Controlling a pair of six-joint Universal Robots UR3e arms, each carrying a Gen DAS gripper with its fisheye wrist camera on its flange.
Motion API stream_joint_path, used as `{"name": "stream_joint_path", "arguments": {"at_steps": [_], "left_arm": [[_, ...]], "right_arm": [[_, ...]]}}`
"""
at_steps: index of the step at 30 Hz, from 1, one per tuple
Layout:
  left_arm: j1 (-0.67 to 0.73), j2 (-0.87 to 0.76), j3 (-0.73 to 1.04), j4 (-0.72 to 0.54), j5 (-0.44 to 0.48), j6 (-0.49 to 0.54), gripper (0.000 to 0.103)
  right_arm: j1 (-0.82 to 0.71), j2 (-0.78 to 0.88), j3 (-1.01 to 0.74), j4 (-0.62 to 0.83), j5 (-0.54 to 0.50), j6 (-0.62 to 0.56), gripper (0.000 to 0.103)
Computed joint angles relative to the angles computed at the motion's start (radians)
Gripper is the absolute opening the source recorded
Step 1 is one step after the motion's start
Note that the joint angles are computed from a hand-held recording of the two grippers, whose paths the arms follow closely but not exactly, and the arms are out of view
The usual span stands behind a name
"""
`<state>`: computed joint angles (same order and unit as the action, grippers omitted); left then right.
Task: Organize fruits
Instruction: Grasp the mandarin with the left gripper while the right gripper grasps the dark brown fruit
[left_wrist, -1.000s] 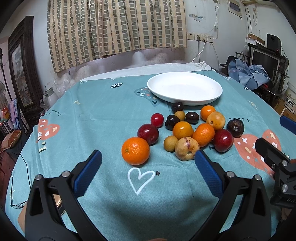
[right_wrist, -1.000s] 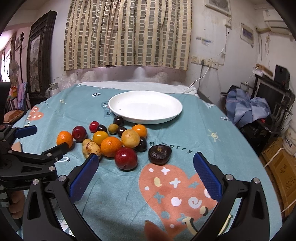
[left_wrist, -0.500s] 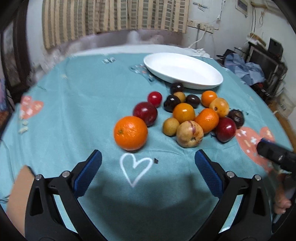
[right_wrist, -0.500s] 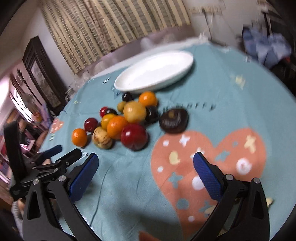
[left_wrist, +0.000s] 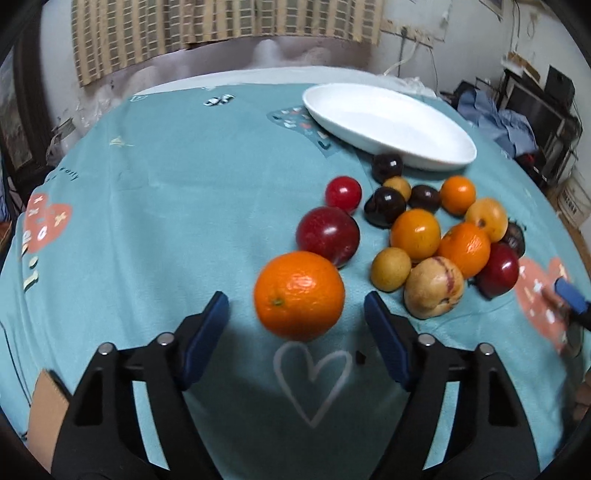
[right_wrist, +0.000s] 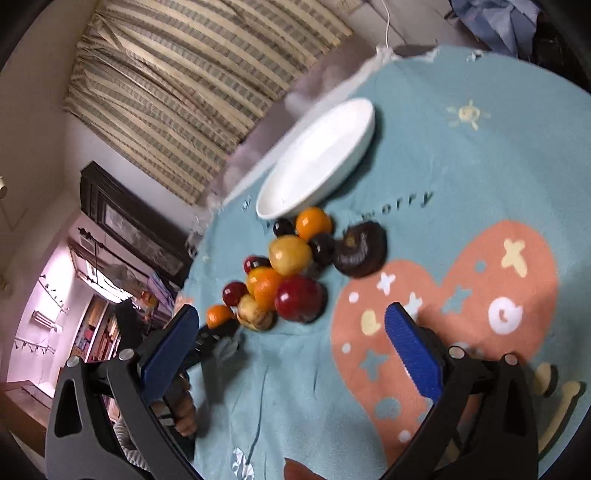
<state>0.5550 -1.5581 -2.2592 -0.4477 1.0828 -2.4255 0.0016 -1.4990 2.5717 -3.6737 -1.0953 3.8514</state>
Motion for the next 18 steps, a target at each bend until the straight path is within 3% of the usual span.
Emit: {"name": "stream_joint_path", "arguments": {"at_steps": [2, 4, 8, 13, 16, 18], "left_arm": [[-0.004, -0.011, 0.005, 0.011, -0.003, 0.005, 0.065], [-0.014, -0.028, 0.005, 0.046, 0.001, 0.005, 0.058], [-0.038, -0.044, -0.004, 0.099, 0.02, 0.015, 0.052], [-0.034, -0.046, 0.008, 0.082, 0.008, 0.024, 0.047], [-0.027, -0.044, 0.009, 0.069, -0.002, 0.027, 0.047], [-0.026, -0.045, 0.01, 0.068, -0.005, 0.028, 0.047]], "right_arm": [[-0.019, 0.021, -0.008, 0.013, 0.08, -0.027, 0.102], [-0.026, 0.029, -0.031, 0.047, 0.089, -0.078, 0.102], [0.08, -0.068, -0.108, 0.215, -0.145, -0.209, 0.102], [0.209, -0.012, -0.327, 0.501, -0.419, -0.457, 0.101], [0.248, 0.087, -0.46, 0.612, -0.566, -0.566, 0.072], [0.202, 0.137, -0.505, 0.657, -0.524, -0.59, 0.058]]}}
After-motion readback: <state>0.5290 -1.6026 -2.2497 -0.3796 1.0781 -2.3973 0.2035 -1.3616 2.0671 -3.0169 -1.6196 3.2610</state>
